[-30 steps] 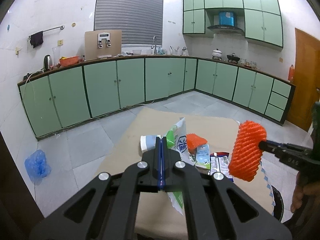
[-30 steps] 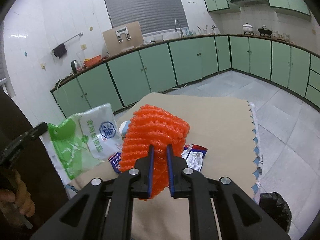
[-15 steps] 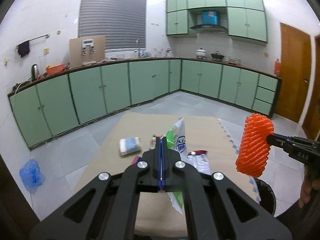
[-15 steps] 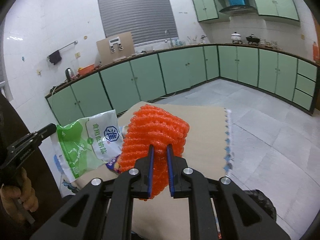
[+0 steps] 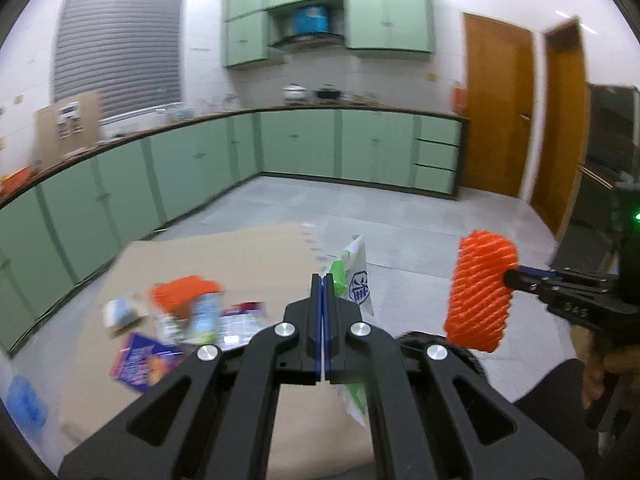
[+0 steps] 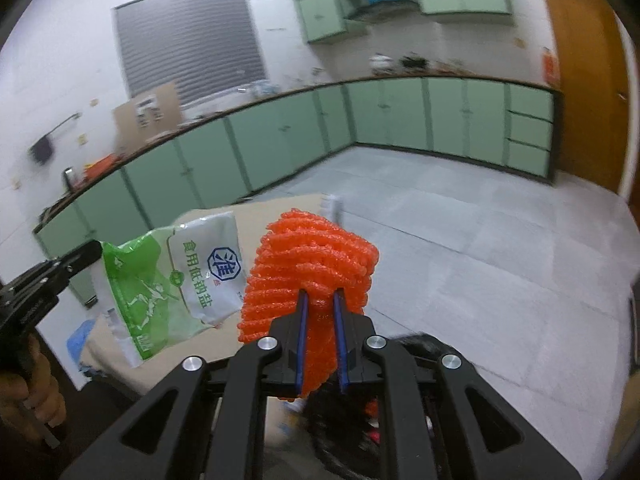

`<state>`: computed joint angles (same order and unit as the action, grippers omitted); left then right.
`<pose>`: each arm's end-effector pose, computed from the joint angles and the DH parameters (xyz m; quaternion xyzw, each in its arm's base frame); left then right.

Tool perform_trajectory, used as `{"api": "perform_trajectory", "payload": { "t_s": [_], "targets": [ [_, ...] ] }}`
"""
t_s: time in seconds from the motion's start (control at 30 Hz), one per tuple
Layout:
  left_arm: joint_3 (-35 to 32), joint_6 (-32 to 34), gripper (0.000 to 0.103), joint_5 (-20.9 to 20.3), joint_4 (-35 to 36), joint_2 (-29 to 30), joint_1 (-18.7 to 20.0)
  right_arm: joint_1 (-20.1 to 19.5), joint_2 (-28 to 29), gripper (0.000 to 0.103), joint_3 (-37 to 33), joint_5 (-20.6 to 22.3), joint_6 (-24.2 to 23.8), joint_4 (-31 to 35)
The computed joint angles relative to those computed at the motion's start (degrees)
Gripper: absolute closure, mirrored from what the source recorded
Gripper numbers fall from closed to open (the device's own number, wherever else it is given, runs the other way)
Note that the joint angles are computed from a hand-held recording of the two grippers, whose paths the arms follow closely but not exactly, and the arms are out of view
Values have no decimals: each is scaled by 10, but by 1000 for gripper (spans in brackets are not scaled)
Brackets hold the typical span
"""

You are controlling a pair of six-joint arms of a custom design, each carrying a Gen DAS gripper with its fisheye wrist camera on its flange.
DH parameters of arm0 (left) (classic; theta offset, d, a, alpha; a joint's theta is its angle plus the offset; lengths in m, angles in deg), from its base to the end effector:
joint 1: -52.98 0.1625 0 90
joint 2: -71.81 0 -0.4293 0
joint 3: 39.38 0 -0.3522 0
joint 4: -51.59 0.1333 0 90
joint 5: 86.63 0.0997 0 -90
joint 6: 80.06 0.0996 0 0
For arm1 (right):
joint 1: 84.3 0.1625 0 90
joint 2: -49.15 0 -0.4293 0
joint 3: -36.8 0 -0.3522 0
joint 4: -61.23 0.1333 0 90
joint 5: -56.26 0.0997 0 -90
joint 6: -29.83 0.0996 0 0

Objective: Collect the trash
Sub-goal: 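Carry the green salt bag and orange net over the bin and open both tools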

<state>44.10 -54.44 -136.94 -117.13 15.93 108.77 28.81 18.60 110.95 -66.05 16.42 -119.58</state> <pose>-0.2168 -0.6691 0.3842 0.2962 0.8085 -0.4276 0.2750 0.3697 -0.6623 0.1538 0.1700 -0.8707 0.4048 0.2215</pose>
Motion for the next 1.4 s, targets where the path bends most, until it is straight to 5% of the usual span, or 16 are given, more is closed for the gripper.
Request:
{"api": "perform_trajectory", "payload": {
  "t_s": [0.27, 0.7, 0.8, 0.87, 0.93, 1.1, 1.17, 1.23, 1.4],
  "targets": [
    [-35, -2, 103, -78, 55, 100, 7, -70, -24, 91, 71, -55, 72, 5],
    [-119, -30, 103, -70, 147, 217, 59, -131, 24, 87, -5, -45, 113, 135],
    [-142, -34, 98, -78, 170, 233, 69, -139, 26, 78, -9, -43, 126, 154],
    [-143, -16, 79, -72, 153, 243, 70, -144, 24, 76, -7, -37, 136, 164],
    [-139, -9, 71, -71, 139, 245, 70, -146, 22, 76, -2, -38, 132, 160],
    [-117, -8, 69, -66, 118, 228, 63, -142, 12, 76, 10, -26, 130, 144],
    [-93, -2, 56, -53, 86, 205, 58, -134, 8, 76, 13, -21, 119, 129],
    [-72, -5, 54, -44, 61, 181, 56, -123, 8, 76, 10, -19, 103, 115],
    [-15, 14, 49, 17, -44, 114, 54, -86, 21, 75, -23, 3, 64, 108]
  ]
}}
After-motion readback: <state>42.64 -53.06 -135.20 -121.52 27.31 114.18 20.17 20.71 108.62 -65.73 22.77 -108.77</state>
